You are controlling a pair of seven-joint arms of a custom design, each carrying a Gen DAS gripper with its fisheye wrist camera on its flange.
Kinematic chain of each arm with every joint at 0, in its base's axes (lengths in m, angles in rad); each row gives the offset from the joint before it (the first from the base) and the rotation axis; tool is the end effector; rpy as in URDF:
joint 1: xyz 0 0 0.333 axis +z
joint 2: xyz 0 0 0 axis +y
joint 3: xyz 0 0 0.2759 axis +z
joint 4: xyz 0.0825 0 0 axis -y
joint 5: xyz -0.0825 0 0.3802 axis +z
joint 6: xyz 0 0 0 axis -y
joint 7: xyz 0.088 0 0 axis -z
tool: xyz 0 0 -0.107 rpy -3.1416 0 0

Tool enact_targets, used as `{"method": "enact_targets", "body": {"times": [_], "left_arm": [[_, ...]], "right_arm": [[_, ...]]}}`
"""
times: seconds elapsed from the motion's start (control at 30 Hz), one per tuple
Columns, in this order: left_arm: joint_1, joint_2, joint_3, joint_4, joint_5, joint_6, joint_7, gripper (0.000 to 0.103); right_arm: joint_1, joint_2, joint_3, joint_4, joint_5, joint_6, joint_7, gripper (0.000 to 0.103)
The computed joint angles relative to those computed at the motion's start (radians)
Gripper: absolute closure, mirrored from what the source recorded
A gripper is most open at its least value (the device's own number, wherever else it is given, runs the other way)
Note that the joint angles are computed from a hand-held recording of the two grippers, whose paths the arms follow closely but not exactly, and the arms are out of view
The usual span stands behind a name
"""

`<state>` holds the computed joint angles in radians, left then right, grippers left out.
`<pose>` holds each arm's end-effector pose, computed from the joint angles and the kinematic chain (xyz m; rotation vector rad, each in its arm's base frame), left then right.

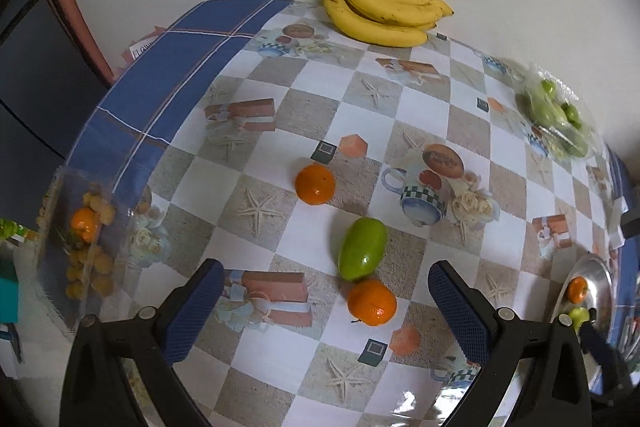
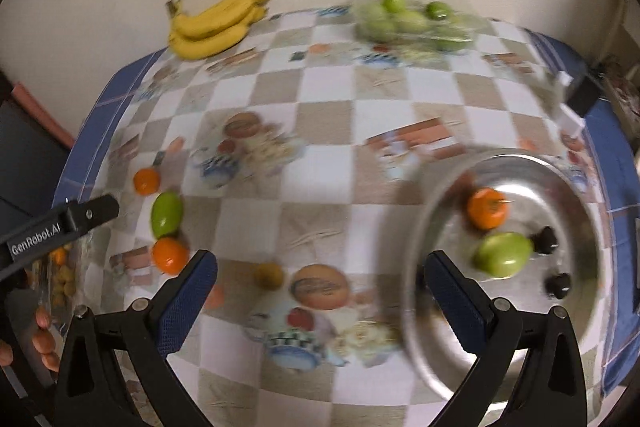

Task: Organize fruits
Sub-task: 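Move both open tools back from the bowl toward the remaining fruit, then grasp an orange with the left tool while the right tool grasps a small yellow fruit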

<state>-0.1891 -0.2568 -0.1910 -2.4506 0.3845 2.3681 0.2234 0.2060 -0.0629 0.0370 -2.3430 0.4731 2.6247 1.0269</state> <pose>0.4408 -0.1704 0.3746 -2.5513 1.1644 -0.2644 0.5117 0.1158 0.3556 -2.2599 1.4754 -0.1291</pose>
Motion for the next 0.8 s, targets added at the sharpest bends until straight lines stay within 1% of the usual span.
{"method": "enact_targets", "body": {"times": [0.07,0.1,0.17,0.3,0.4,0.47,0.53,0.6,0.63,0.67,0.7,0.73,0.8], "left_arm": [[0.002,0.0,0.005,-0.011,-0.007,0.019,-0.002,0.0],[0.003,0.004,0.007,-0.016,-0.011,0.027,-0.002,0.0],[0.004,0.015,0.009,-0.018,-0.019,0.037,0.002,0.0],[0.005,0.058,0.013,-0.01,-0.046,0.063,0.017,0.0],[-0.002,0.104,0.021,0.006,-0.092,0.095,0.081,0.0],[-0.005,0.134,0.023,0.02,-0.134,0.108,0.126,0.0],[-0.005,0.155,0.022,0.032,-0.171,0.108,0.154,0.0],[-0.003,0.173,0.019,0.043,-0.189,0.107,0.176,0.002],[-0.001,0.18,0.016,0.047,-0.194,0.107,0.181,0.004],[0.0,0.185,0.015,0.047,-0.202,0.114,0.183,0.01],[0.001,0.187,0.014,0.045,-0.214,0.123,0.19,0.014],[0.002,0.188,0.015,0.038,-0.234,0.14,0.199,0.019],[0.004,0.188,0.016,0.029,-0.258,0.161,0.211,0.023]], "right_arm": [[0.01,0.007,0.011,-0.003,-0.015,0.0,0.011,0.0],[0.018,0.02,0.021,-0.003,-0.044,-0.002,0.025,0.001],[0.024,0.029,0.021,0.001,-0.056,-0.003,0.03,0.003],[0.036,0.074,0.024,0.018,-0.124,-0.017,0.083,0.013],[0.046,0.102,0.023,0.026,-0.173,-0.017,0.123,0.014],[0.048,0.109,0.02,0.031,-0.171,-0.024,0.122,0.019],[0.051,0.122,0.019,0.042,-0.166,-0.041,0.116,0.031],[0.054,0.135,0.018,0.05,-0.172,-0.054,0.113,0.035],[0.055,0.137,0.017,0.051,-0.172,-0.055,0.111,0.038],[0.056,0.141,0.017,0.052,-0.174,-0.058,0.111,0.04],[0.058,0.152,0.017,0.06,-0.175,-0.066,0.108,0.045],[0.059,0.152,0.016,0.06,-0.175,-0.066,0.108,0.05],[0.063,0.156,0.014,0.061,-0.188,-0.063,0.117,0.052]]}}
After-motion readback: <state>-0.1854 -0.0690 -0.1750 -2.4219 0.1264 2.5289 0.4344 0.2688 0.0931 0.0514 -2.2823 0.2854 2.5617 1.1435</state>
